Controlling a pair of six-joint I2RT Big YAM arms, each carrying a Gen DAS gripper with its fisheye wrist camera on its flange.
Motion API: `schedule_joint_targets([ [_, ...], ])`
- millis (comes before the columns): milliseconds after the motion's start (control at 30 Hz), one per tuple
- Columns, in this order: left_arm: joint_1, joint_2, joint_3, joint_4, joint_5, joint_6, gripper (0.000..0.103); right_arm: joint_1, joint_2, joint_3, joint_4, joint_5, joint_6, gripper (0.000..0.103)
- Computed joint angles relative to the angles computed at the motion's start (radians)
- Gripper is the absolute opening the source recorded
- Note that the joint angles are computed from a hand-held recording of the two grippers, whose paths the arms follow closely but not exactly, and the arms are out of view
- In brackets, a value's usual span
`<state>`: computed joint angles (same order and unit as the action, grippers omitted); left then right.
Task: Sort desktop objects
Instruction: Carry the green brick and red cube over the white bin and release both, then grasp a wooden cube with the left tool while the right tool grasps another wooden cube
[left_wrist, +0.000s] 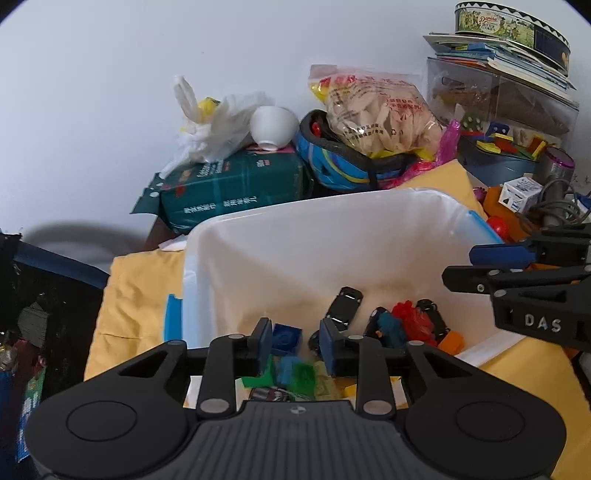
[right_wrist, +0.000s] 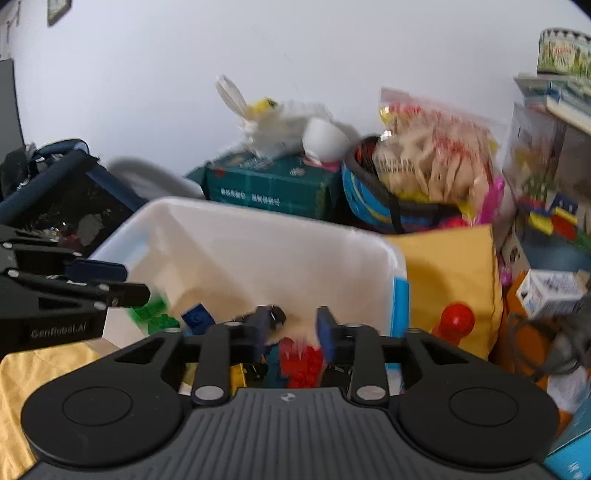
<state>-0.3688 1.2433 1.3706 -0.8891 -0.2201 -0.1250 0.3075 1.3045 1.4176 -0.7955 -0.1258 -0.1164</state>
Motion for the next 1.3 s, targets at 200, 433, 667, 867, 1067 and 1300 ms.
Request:
schedule_joint_targets([
  [200,-0.009,-0.134,-0.073,0.027,0.032,-0.031,0.043,-0.005,-0.078,-0.035,0.02,-0.071,-0.029,0.037],
  [433,-0.172,-0.343,-0.256,-0.082,-0.046,0.033,0.048,-0.004,-0.24,-0.171,-0.091,-0.192,-0.19,0.037],
  [667,-0.346,-0.481,-0.383,-0.349,0.042,-0.163,0.048,-0.027,-0.37,-0.311,-0.428,-0.331,-0.413,0.036],
  [867,-0.507,-0.518,-0.429,-0.415,0.008,-0.351,0.047,0.016,-0.415,-0.362,-0.565,-0.365,-0.523,0.036],
  [1067,-0.584,-0.511,-0.417,-0.425,-0.045,-0.429,0.047,0.109,-0.463,-0.437,-0.475,-0.317,-0.491,0.043],
  [1300,-0.585,-0.489,-0.405,-0.36,-0.117,-0.436,0.047,0.112,-0.457,-0.49,-0.416,-0.315,-0.448,0.038],
])
